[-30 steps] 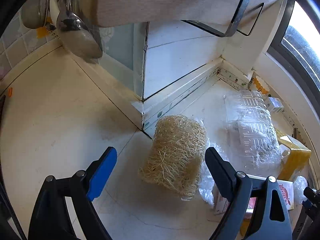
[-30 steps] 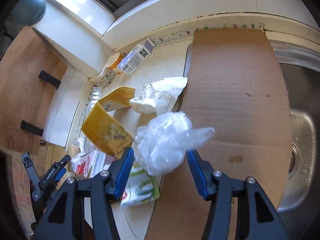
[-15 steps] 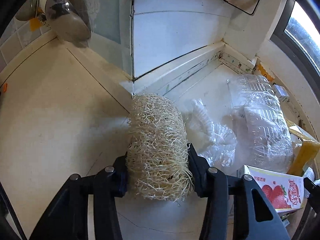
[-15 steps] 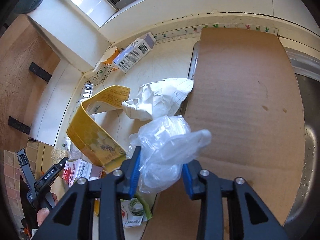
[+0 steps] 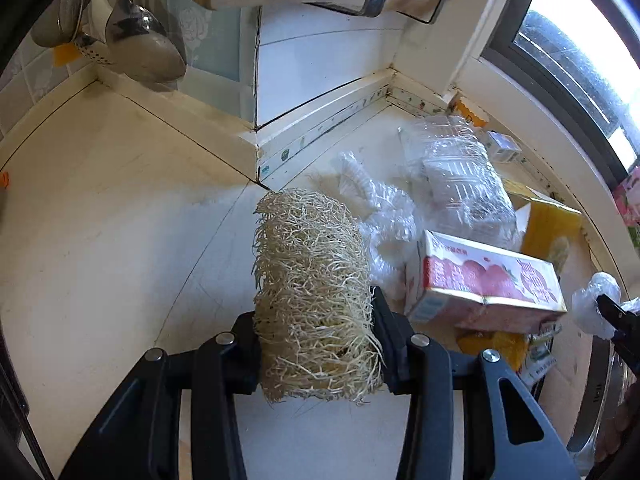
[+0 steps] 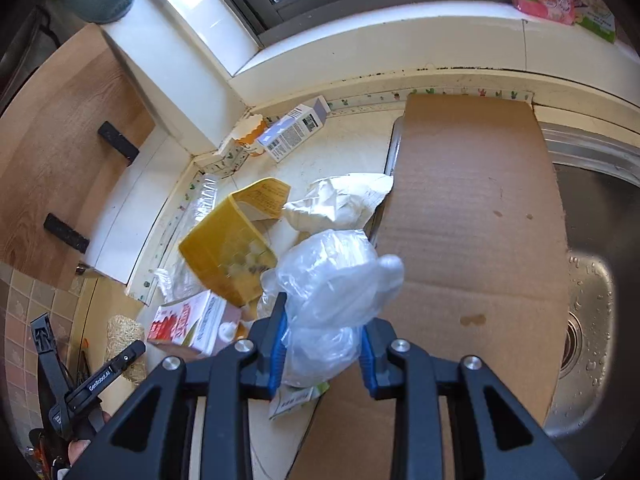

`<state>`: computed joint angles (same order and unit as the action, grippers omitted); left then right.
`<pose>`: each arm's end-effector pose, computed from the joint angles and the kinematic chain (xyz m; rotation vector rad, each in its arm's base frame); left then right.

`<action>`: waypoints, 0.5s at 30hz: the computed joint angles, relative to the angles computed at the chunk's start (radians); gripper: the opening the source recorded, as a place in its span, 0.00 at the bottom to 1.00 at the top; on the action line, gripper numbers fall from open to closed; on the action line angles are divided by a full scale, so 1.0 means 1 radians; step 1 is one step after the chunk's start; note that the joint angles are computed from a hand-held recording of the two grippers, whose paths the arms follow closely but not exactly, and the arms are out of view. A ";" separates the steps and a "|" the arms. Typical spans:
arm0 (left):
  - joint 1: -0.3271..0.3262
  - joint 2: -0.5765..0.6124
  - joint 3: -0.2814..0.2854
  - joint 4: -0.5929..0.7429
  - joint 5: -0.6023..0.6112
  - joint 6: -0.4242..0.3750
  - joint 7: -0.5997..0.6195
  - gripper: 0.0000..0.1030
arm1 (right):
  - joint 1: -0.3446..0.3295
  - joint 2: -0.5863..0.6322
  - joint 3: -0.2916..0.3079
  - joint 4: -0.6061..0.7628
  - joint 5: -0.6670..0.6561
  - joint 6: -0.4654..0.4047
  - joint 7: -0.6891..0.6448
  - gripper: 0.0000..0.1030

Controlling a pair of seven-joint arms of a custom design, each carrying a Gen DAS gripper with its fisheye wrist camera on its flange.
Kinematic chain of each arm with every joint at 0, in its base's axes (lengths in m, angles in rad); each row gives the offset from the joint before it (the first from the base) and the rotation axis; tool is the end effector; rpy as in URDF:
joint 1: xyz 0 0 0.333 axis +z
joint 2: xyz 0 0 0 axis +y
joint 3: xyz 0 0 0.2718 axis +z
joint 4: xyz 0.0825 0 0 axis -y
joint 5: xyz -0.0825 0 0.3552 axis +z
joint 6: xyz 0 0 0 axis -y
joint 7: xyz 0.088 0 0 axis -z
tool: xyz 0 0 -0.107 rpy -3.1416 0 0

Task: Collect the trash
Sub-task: 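Carry the bag and loofah down over the floor bin and open both grippers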

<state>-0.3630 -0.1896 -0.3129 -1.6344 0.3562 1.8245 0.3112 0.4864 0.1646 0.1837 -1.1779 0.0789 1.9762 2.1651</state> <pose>0.3936 -0.3014 0.6769 -2.3879 1.3325 -0.6101 0.4645 0.3580 0.7160 -1.8141 1.7148 0.0126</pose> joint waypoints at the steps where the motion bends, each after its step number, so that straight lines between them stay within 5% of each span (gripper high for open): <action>1: -0.006 -0.004 -0.005 0.014 -0.009 -0.025 0.013 0.41 | 0.006 -0.019 0.002 -0.014 -0.008 0.001 0.010 0.29; 15: -0.099 -0.213 -0.050 -0.030 -0.080 0.031 0.180 0.41 | 0.124 -0.294 0.095 -0.145 -0.268 -0.059 0.268 0.29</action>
<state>-0.4618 -0.4027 -0.3628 -1.6648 0.2758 1.8551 0.4912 0.6106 -0.1297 0.2791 -1.3231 -0.1896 1.9171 2.4335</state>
